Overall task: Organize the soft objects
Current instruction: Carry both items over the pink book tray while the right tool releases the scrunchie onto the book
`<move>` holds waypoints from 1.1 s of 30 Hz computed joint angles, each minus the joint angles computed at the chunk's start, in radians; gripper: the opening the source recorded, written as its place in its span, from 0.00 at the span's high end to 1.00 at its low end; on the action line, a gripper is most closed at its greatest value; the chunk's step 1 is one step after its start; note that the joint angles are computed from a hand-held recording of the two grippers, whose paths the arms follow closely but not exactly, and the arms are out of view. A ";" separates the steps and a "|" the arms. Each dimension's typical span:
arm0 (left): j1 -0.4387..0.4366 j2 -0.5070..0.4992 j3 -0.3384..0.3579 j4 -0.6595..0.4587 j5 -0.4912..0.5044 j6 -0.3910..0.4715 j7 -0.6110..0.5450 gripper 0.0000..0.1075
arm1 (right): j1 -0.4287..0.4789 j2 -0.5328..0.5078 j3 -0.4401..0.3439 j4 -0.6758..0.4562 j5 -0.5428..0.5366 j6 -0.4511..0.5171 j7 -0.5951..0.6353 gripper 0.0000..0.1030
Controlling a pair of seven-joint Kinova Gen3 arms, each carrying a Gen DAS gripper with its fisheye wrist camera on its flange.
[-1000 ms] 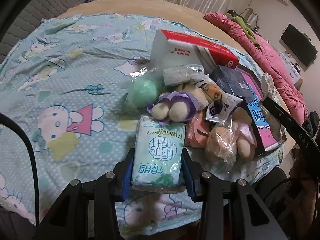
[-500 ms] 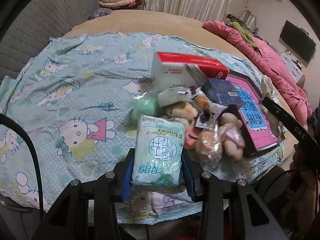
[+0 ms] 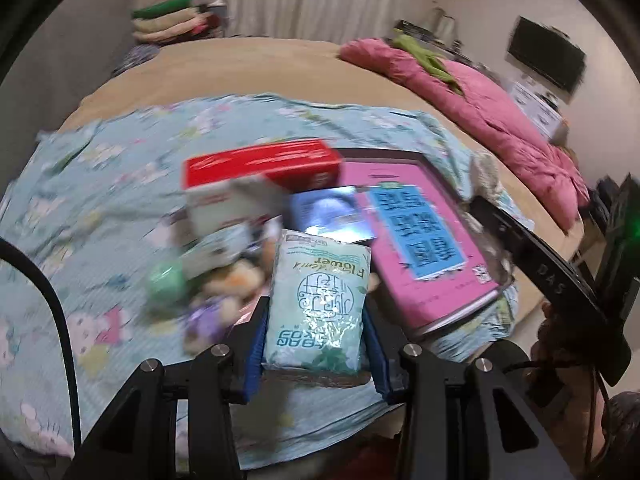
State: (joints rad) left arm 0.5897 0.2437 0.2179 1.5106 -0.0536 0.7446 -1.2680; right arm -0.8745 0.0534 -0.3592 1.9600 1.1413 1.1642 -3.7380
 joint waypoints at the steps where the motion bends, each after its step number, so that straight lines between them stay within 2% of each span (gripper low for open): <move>1: 0.016 0.016 0.004 -0.023 -0.013 0.009 0.005 0.60 | -0.001 -0.005 0.000 0.005 -0.001 0.014 -0.008 0.74; 9: 0.132 0.168 0.002 -0.228 -0.063 0.099 -0.006 0.60 | -0.013 -0.020 0.007 0.021 -0.058 0.158 0.014 0.74; 18: 0.235 0.337 -0.038 -0.441 -0.082 0.220 -0.027 0.60 | 0.111 -0.102 0.002 0.126 -0.143 0.012 -0.011 0.74; 27: 0.276 0.440 -0.066 -0.539 -0.077 0.276 -0.048 0.60 | 0.186 -0.099 0.014 0.162 -0.188 -0.123 0.035 0.73; 33: 0.294 0.459 -0.081 -0.541 -0.093 0.272 -0.074 0.60 | 0.233 -0.097 0.040 0.181 -0.234 -0.222 0.075 0.72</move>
